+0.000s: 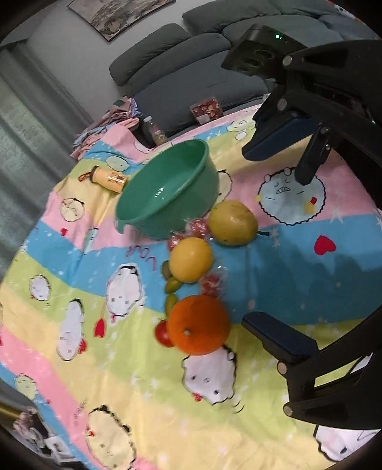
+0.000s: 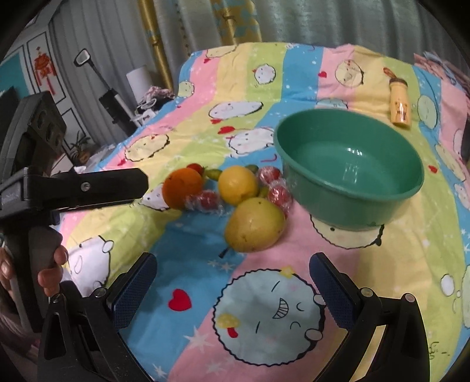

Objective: Organize fruits
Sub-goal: 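Close the left gripper around the large yellow pear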

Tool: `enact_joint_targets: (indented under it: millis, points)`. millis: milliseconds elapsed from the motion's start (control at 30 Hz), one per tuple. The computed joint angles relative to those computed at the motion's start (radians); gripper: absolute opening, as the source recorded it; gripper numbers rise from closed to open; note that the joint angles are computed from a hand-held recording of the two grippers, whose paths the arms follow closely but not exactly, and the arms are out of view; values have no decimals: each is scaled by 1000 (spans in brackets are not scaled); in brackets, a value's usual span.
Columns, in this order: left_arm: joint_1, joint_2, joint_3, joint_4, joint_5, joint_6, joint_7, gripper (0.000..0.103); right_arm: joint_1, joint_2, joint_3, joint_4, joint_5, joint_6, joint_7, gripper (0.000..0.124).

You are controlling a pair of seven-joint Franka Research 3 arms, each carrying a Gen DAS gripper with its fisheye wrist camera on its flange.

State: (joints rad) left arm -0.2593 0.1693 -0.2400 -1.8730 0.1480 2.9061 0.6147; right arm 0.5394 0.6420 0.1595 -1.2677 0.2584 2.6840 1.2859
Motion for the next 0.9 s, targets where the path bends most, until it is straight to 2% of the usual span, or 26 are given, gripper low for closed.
enact_joint_targets:
  millis: [100,200,267,300,400,433,533,567,667,800,900]
  points:
    - [4,14,-15,5,-2,33,58,103,-9,20,5,16,9,-7,-10,103]
    - [3,55,-29,66,-3,-52,143,103,-17,39,12,29,16,-10,-28,103]
    - [28,88,-73,114,-73,-127,271,103,-25,55,23,45,26,-14,-52,103]
    - [31,103,-84,132,-100,-144,318,103,-22,64,19,55,24,-16,-54,103]
    - [53,131,-119,151,-212,-129,427,103,-17,97,9,100,21,-43,-45,103]
    - [40,143,-106,166,-210,-137,420,103,-24,108,19,113,32,-50,-51,103]
    - [-61,179,10,239,-33,-216,276,103,-42,145,43,165,70,-78,-66,103]
    - [-68,184,18,248,-11,-226,250,103,-44,159,48,184,80,-87,-70,103]
    - [-31,224,-12,275,-49,-192,257,101,-47,190,54,228,101,-102,-82,103]
    - [-21,266,-33,326,-59,-191,300,85,-56,227,70,280,138,-111,-97,101]
    - [-23,293,-38,361,-63,-192,331,79,-54,256,70,327,151,-130,-100,98]
